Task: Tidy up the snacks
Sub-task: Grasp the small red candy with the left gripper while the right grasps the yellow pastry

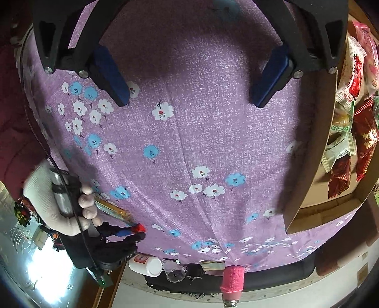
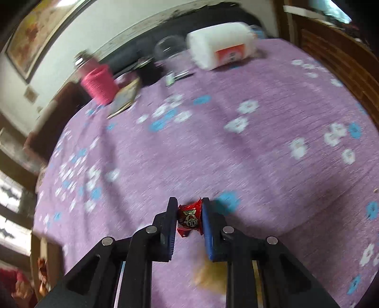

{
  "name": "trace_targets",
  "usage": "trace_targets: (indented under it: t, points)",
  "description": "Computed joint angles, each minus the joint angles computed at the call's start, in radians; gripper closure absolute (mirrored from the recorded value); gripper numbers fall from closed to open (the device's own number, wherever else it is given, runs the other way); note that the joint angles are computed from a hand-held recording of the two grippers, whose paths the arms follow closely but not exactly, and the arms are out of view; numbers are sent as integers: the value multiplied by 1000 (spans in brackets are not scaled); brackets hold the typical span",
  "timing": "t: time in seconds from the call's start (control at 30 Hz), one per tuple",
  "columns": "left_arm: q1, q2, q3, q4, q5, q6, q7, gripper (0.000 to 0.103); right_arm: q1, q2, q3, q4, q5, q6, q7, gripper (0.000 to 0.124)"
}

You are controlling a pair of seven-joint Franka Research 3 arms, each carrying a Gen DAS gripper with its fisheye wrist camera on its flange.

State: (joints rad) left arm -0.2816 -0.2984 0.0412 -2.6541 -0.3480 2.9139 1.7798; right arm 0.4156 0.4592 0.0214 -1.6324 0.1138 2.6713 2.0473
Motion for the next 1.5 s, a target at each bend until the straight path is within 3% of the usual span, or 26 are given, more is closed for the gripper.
trace_targets:
  t: [0.1, 0.23, 0.3, 0.33, 0.37, 0.43, 0.47, 0.53, 0.6, 0.7, 0.73, 0.83, 1.0, 1.07, 1.13, 1.17, 1.2, 1.23, 1.3, 1.43, 1.5]
  points:
    - [-22, -2, 21, -2, -35, 5, 27, 0, -73, -41, 128, -53, 148, -4, -198, 103]
    - [-39, -6, 37, -3, -82, 8, 62, 0, -184, -111, 310, -111, 495, -129, -567, 98]
    - [-38, -8, 36, -4, -91, 9, 67, 0, -182, -165, 314, -153, 552, -144, -635, 97]
    - [-42, -8, 40, -5, -101, 9, 74, 0, -170, -192, 297, -177, 550, -118, -637, 90]
    - [-46, -9, 44, -5, -110, 9, 82, 0, -154, -215, 272, -198, 532, -83, -619, 83]
    - [-54, -10, 52, -4, -132, 10, 98, 0, -94, -248, 174, -244, 380, 19, -458, 56]
    - [-56, -10, 52, -4, -141, 12, 103, 0, -57, -251, 110, -258, 266, 54, -345, 55]
    - [-66, -12, 61, -4, -166, 12, 122, 0, -26, -227, 25, -244, 102, 40, -193, 55]
    - [-73, -14, 68, -4, -191, 13, 138, 0, -15, -206, -21, -240, -2, 31, -82, 55]
    - [-108, -21, 103, -2, -273, 12, 199, 0, -95, -178, 36, -235, 126, 21, -151, 55]
    - [-131, -25, 127, 0, -322, 11, 238, 0, -112, -189, 55, -262, 175, 54, -186, 55]
    - [-157, -28, 157, 11, -442, -2, 332, 0, -158, -217, 112, -274, 319, -4, -342, 55]
    - [-113, -21, 113, 22, -513, -19, 380, 0, -92, -259, 92, -322, 258, -28, -364, 55]
    - [-93, -23, 96, 24, -536, -29, 395, 0, -42, -267, 60, -341, 124, -7, -272, 55]
    - [-65, -23, 78, 32, -542, -56, 383, 0, 28, -269, 10, -351, -111, 4, -103, 58]
    - [-51, -19, 67, 38, -537, -67, 379, 2, 53, -273, -10, -356, -212, 3, -19, 64]
    - [-33, -17, 52, 43, -519, -74, 367, 6, 79, -269, -34, -352, -332, -7, 79, 85]
    - [-8, -9, 27, 50, -478, -68, 340, 8, 90, -272, -42, -357, -407, -3, 145, 88]
    - [19, 4, 6, 64, -424, -61, 310, 17, 63, -284, -21, -399, -396, 78, 175, 89]
    - [55, 51, -21, 107, -313, -37, 265, 19, 35, -323, -2, -513, -359, 273, 233, 89]
    - [72, 83, -33, 132, -247, -37, 246, 32, 32, -332, 0, -538, -340, 322, 244, 89]
